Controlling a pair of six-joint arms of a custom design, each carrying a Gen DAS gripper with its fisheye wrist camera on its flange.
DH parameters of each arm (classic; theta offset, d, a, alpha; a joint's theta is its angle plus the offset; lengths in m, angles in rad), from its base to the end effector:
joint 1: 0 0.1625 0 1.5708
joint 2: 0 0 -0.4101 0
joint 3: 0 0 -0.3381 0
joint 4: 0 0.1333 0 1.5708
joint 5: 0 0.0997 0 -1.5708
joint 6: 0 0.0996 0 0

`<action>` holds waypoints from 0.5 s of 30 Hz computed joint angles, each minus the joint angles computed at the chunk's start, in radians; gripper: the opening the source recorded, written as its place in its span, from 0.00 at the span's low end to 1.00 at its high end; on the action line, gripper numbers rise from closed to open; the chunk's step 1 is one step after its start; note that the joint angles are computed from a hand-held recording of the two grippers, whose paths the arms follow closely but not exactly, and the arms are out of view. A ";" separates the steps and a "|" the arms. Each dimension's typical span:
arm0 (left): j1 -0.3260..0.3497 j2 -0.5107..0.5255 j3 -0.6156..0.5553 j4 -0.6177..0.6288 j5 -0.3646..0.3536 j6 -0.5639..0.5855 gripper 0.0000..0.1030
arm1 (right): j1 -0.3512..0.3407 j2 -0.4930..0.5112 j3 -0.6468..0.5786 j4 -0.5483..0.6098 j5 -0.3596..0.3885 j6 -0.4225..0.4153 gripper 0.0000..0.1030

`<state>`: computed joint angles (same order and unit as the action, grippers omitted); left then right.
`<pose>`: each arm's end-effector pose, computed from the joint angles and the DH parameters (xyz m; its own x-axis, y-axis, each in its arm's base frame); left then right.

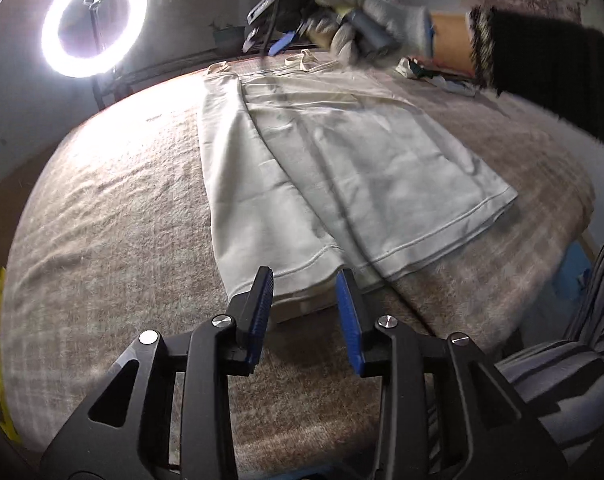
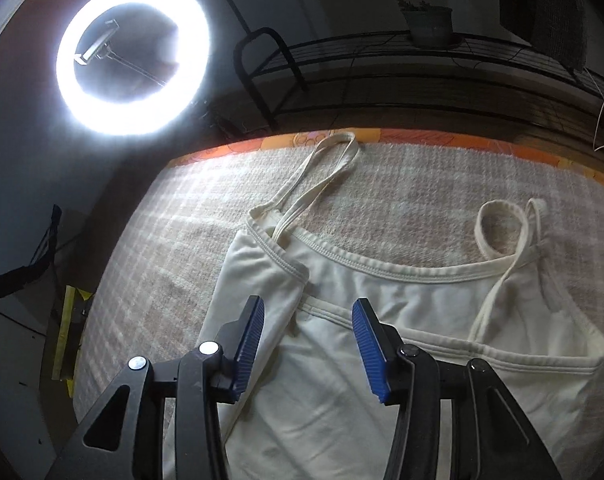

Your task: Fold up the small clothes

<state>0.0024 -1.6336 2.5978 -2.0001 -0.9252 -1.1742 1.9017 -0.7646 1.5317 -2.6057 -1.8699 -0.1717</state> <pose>-0.2118 -0.1937 0.1747 -0.6758 0.3069 -0.6701 0.6135 0.7382 -0.2805 0.3130 -0.5911 0.1463 -0.8619 -0.3891 0.3252 -0.4674 0.8582 -0.2122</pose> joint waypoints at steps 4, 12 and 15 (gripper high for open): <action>0.036 0.063 0.004 -0.094 0.007 0.072 0.32 | -0.008 -0.061 0.003 0.009 0.029 -0.028 0.48; 0.100 0.168 0.005 -0.237 0.014 0.159 0.29 | -0.026 -0.013 0.001 0.025 0.056 -0.023 0.48; 0.109 0.166 0.008 -0.247 0.019 0.150 0.10 | -0.032 0.026 -0.007 0.010 0.060 0.002 0.48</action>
